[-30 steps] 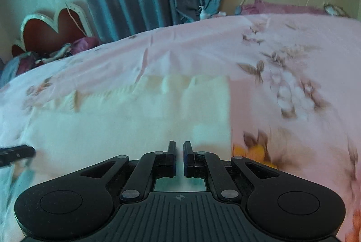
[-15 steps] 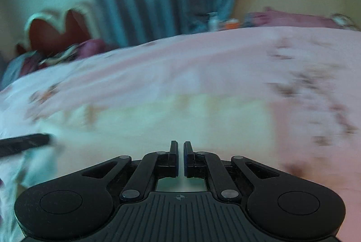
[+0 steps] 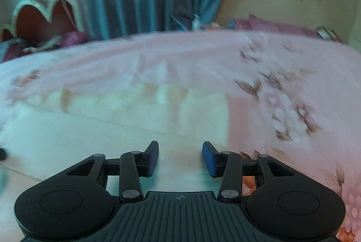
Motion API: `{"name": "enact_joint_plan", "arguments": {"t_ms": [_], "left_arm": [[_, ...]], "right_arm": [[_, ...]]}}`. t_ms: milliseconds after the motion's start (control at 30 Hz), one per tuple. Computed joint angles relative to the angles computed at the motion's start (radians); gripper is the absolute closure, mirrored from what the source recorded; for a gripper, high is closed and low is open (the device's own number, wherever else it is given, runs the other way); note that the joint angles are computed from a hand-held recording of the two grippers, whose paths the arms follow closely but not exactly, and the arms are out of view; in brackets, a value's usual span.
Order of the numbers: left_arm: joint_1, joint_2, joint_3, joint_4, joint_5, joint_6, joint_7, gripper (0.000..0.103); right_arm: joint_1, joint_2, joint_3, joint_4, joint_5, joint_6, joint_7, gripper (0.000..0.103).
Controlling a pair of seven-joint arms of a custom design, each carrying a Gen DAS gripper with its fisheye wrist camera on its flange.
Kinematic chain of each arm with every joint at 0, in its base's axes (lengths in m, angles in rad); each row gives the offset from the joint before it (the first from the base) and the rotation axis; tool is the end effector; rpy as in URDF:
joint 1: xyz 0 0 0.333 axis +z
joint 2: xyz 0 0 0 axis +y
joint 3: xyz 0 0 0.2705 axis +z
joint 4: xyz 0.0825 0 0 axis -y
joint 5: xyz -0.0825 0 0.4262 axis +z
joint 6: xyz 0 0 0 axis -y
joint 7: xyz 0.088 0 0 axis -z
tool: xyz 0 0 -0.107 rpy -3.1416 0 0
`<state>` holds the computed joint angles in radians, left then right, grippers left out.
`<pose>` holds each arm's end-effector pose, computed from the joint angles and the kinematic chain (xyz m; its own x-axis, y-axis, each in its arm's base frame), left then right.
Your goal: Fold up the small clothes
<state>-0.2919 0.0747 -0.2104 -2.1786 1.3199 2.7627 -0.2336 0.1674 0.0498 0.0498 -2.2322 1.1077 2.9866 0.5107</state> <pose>0.5013 -0.3218 0.3183 0.1003 -0.9858 0.1348 -0.6542 -0.1674 -0.7376 0.5834 0.0642 0.3292 0.2794 -0.9513 -0.1299 -0.7003 -0.1093 -0.7054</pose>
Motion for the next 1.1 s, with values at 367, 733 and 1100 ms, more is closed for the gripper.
{"name": "enact_joint_plan", "arguments": {"t_ms": [367, 733, 1100], "left_arm": [[-0.008, 0.021, 0.011, -0.011, -0.108, 0.017, 0.154, 0.064], [-0.026, 0.042, 0.01, 0.015, -0.131, -0.019, 0.196, 0.06], [-0.045, 0.062, 0.005, 0.042, -0.175, -0.076, 0.283, 0.059]], "right_arm": [[0.002, -0.021, -0.029, -0.096, -0.15, 0.077, 0.187, 0.06], [-0.019, -0.002, -0.025, -0.094, -0.358, 0.074, 0.33, 0.059], [-0.039, 0.009, -0.013, -0.081, -0.402, 0.06, 0.315, 0.059]]}}
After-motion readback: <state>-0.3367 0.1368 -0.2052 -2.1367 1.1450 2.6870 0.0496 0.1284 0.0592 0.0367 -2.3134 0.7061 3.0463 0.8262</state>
